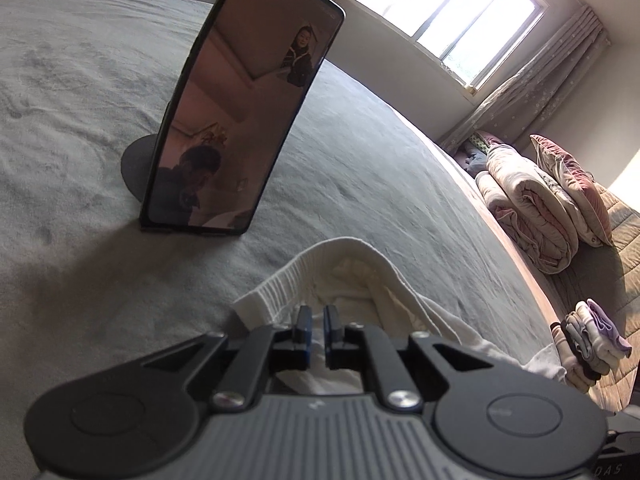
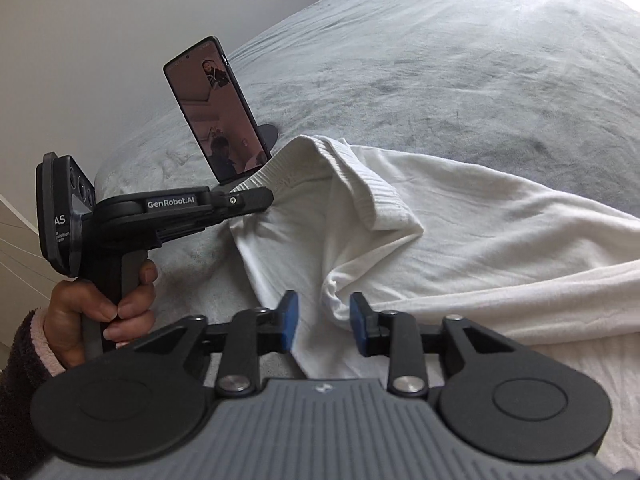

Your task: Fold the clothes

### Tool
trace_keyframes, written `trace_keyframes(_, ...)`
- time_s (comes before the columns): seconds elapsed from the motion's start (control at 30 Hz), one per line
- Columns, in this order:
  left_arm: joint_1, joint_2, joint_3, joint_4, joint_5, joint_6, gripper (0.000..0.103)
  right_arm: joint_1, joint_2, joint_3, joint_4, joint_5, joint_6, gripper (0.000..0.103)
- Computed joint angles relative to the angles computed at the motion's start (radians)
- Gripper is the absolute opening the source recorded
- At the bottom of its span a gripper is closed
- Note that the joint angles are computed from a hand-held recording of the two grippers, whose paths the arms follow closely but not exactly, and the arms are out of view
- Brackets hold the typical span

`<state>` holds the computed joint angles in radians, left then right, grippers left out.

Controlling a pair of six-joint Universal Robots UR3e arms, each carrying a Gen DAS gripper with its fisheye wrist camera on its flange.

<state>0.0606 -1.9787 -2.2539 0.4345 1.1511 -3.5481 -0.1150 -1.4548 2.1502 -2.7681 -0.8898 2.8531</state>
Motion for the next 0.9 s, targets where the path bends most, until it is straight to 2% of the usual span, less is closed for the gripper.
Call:
trace_keyframes(0.13,0.022,0.018,-0.027,0.007,-0.031,-0.014,0.022,0.022,0.047,0.017,-0.181,-0.04,0.067,0.053)
trace_keyframes(0.27,0.043,0.016,-0.038,0.017,-0.074,-0.039,0.023,0.097,0.172,-0.036,-0.359,-0.19,0.134,0.053)
trace_keyframes(0.4,0.086,0.034,-0.072,0.01,-0.094,-0.024,0.023,0.165,0.243,-0.084,-0.427,-0.324,0.104,0.053)
trace_keyframes(0.43,0.097,0.038,-0.076,0.0,-0.1,-0.021,0.023,0.18,0.254,-0.094,-0.436,-0.349,0.094,0.05)
trace_keyframes(0.47,0.098,0.037,-0.075,-0.004,-0.101,-0.022,0.022,0.187,0.257,-0.104,-0.432,-0.353,0.089,0.038)
trace_keyframes(0.5,0.099,0.037,-0.074,-0.009,-0.101,-0.024,0.022,0.19,0.257,-0.116,-0.418,-0.348,0.087,0.033)
trace_keyframes(0.63,0.096,0.045,-0.069,-0.027,-0.1,-0.022,0.022,0.198,0.238,-0.146,-0.378,-0.296,0.103,0.028)
trace_keyframes(0.7,0.135,0.034,-0.089,0.003,-0.178,-0.042,0.024,0.207,0.232,-0.164,-0.35,-0.266,0.101,0.028)
trace_keyframes(0.77,0.23,-0.024,-0.124,0.078,-0.38,-0.09,0.042,0.223,0.232,-0.189,-0.315,-0.228,0.1,0.028)
trace_keyframes(0.83,0.289,-0.09,-0.139,0.161,-0.523,-0.147,0.049,0.24,0.245,-0.222,-0.28,-0.197,0.103,0.028)
trace_keyframes(0.9,0.31,-0.121,-0.146,0.208,-0.577,-0.175,0.055,0.27,0.271,-0.26,-0.259,-0.198,0.111,0.028)
